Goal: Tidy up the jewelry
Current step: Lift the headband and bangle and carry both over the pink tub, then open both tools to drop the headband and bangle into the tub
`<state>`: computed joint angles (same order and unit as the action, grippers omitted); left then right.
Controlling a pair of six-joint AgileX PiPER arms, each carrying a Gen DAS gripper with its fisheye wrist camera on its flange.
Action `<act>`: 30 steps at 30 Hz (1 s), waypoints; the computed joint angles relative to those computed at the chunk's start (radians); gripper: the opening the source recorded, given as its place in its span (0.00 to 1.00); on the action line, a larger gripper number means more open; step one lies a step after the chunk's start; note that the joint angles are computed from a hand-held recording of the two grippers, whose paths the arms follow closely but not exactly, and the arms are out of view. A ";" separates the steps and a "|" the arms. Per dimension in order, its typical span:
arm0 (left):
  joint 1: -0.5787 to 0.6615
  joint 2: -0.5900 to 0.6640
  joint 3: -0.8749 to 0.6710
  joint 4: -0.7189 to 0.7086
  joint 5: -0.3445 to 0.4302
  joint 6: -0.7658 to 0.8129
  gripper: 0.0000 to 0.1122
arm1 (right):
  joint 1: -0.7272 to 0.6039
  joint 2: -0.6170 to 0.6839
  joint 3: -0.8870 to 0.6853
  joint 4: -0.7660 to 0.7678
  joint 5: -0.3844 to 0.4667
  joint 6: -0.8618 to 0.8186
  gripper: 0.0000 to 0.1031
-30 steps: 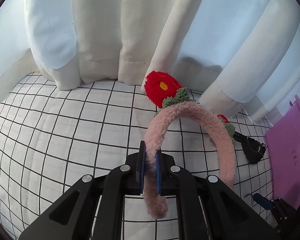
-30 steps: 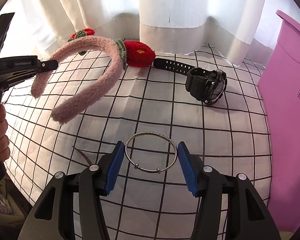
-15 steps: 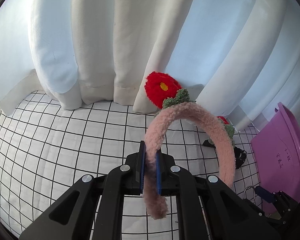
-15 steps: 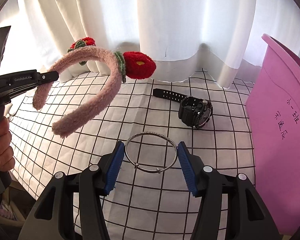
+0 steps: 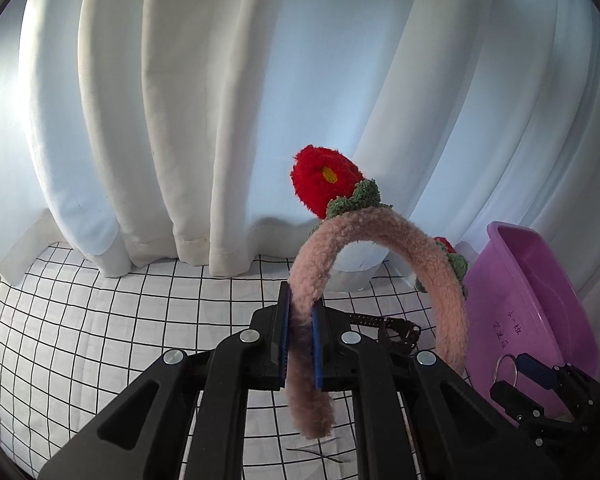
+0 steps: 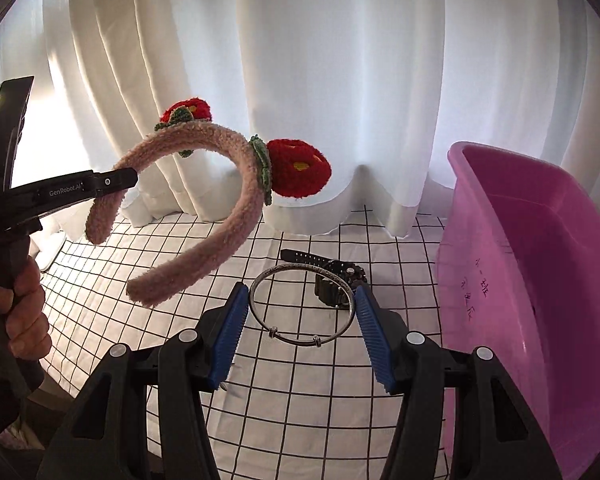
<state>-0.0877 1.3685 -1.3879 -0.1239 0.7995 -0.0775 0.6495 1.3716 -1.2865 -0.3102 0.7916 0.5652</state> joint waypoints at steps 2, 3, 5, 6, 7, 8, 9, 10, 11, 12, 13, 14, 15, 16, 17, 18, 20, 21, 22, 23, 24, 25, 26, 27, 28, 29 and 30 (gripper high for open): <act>-0.047 0.001 -0.036 0.024 0.005 -0.028 0.08 | -0.017 -0.042 0.004 -0.012 0.013 -0.002 0.52; -0.073 0.006 -0.058 0.041 0.009 -0.045 0.08 | -0.026 -0.065 0.007 -0.017 0.020 -0.004 0.52; -0.128 0.014 -0.097 0.073 0.014 -0.082 0.08 | -0.050 -0.111 0.014 -0.026 0.031 -0.013 0.52; -0.157 0.020 -0.120 0.093 0.018 -0.102 0.08 | -0.066 -0.137 0.021 -0.028 0.034 -0.020 0.52; -0.186 0.028 -0.142 0.113 0.020 -0.121 0.08 | -0.085 -0.157 0.022 -0.024 0.040 -0.032 0.52; -0.216 0.036 -0.164 0.131 0.022 -0.140 0.08 | -0.107 -0.180 0.027 -0.018 0.043 -0.044 0.52; -0.247 0.047 -0.191 0.150 0.026 -0.160 0.08 | -0.132 -0.202 0.033 -0.007 0.044 -0.061 0.52; -0.278 0.060 -0.217 0.167 0.031 -0.177 0.08 | -0.161 -0.225 0.040 0.005 0.043 -0.079 0.52; -0.309 0.073 -0.243 0.182 0.036 -0.193 0.08 | -0.185 -0.249 0.048 0.010 0.047 -0.090 0.52; -0.342 0.088 -0.270 0.202 0.043 -0.213 0.08 | -0.219 -0.269 0.052 0.030 0.050 -0.118 0.52; -0.375 0.105 -0.299 0.221 0.052 -0.230 0.08 | -0.257 -0.289 0.055 0.053 0.054 -0.149 0.52; -0.410 0.123 -0.328 0.240 0.060 -0.248 0.08 | -0.303 -0.309 0.058 0.086 0.057 -0.188 0.52; -0.442 0.139 -0.352 0.257 0.065 -0.266 0.08 | -0.355 -0.328 0.066 0.125 0.055 -0.232 0.52; -0.478 0.157 -0.379 0.275 0.073 -0.286 0.08 | -0.411 -0.348 0.075 0.164 0.053 -0.279 0.52; -0.509 0.181 -0.409 0.285 0.080 -0.301 0.08 | -0.473 -0.367 0.085 0.211 0.053 -0.333 0.52; -0.537 0.209 -0.441 0.288 0.089 -0.313 0.08 | -0.546 -0.382 0.093 0.276 0.055 -0.405 0.52; -0.596 0.263 -0.500 0.316 0.103 -0.346 0.08 | -0.711 -0.394 0.105 0.424 0.066 -0.566 0.52; -0.624 0.291 -0.527 0.334 0.108 -0.357 0.08 | -0.794 -0.397 0.113 0.497 0.078 -0.646 0.52; -0.657 0.318 -0.556 0.357 0.121 -0.375 0.08 | -0.867 -0.397 0.123 0.561 0.089 -0.716 0.52; -0.680 0.348 -0.586 0.370 0.133 -0.384 0.09 | -0.919 -0.398 0.134 0.601 0.098 -0.762 0.52; -0.700 0.375 -0.614 0.377 0.143 -0.389 0.09 | -0.972 -0.394 0.145 0.643 0.106 -0.812 0.52; -0.721 0.403 -0.644 0.391 0.160 -0.398 0.09 | -1.022 -0.387 0.154 0.683 0.116 -0.860 0.52; -0.738 0.431 -0.672 0.400 0.175 -0.403 0.09 | -1.044 -0.375 0.161 0.701 0.116 -0.878 0.52; -0.751 0.453 -0.687 0.407 0.181 -0.411 0.10 | -1.075 -0.363 0.168 0.729 0.122 -0.912 0.52; -0.765 0.480 -0.708 0.421 0.192 -0.421 0.10 | -1.092 -0.348 0.171 0.746 0.124 -0.933 0.52; -0.776 0.513 -0.741 0.431 0.212 -0.427 0.10 | -1.109 -0.337 0.180 0.764 0.122 -0.958 0.52; -0.784 0.545 -0.773 0.436 0.232 -0.430 0.10 | -1.118 -0.326 0.187 0.776 0.120 -0.975 0.52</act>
